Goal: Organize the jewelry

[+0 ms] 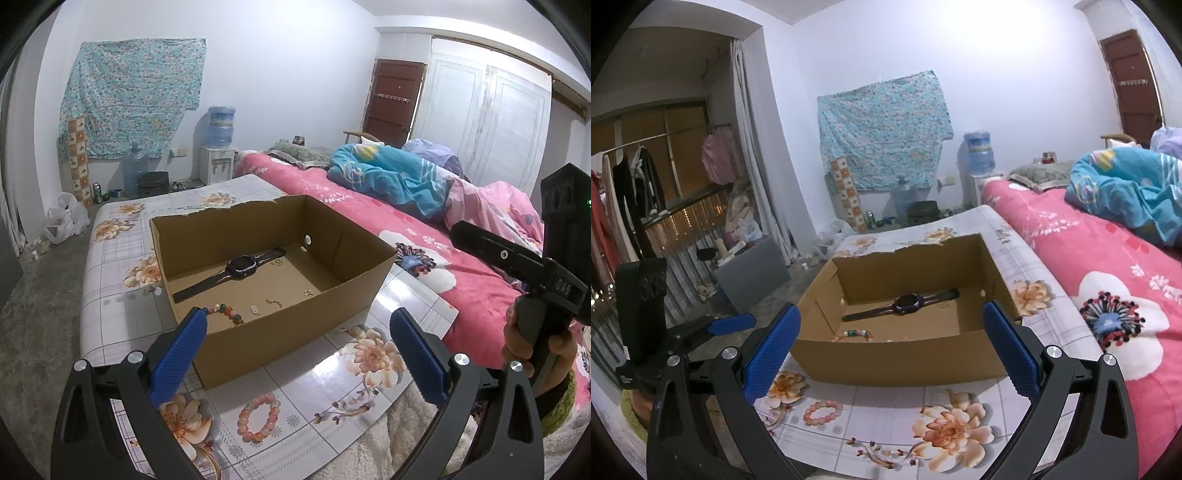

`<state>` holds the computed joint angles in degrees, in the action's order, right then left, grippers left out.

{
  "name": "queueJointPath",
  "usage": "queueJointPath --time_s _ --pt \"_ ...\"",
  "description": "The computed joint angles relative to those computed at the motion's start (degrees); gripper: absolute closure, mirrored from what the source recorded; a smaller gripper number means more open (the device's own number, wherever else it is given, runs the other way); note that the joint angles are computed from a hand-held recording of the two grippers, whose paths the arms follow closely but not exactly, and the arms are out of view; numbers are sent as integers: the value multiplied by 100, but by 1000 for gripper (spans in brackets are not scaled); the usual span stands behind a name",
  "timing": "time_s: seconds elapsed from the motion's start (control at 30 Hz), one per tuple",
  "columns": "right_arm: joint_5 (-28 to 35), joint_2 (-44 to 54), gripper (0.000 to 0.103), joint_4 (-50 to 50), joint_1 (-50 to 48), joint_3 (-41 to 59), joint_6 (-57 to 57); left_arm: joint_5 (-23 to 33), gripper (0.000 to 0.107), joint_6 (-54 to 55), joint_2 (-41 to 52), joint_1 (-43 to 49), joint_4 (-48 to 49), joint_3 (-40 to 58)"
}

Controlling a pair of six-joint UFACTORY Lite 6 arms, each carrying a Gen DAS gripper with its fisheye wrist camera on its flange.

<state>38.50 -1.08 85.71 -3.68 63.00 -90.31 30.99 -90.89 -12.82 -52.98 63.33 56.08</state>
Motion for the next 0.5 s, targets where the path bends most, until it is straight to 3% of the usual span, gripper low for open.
queueJointPath --time_s 0.5 --pt "-13 -99 8 -100 6 -54 152 -28 10 193 89 -2 -147 44"
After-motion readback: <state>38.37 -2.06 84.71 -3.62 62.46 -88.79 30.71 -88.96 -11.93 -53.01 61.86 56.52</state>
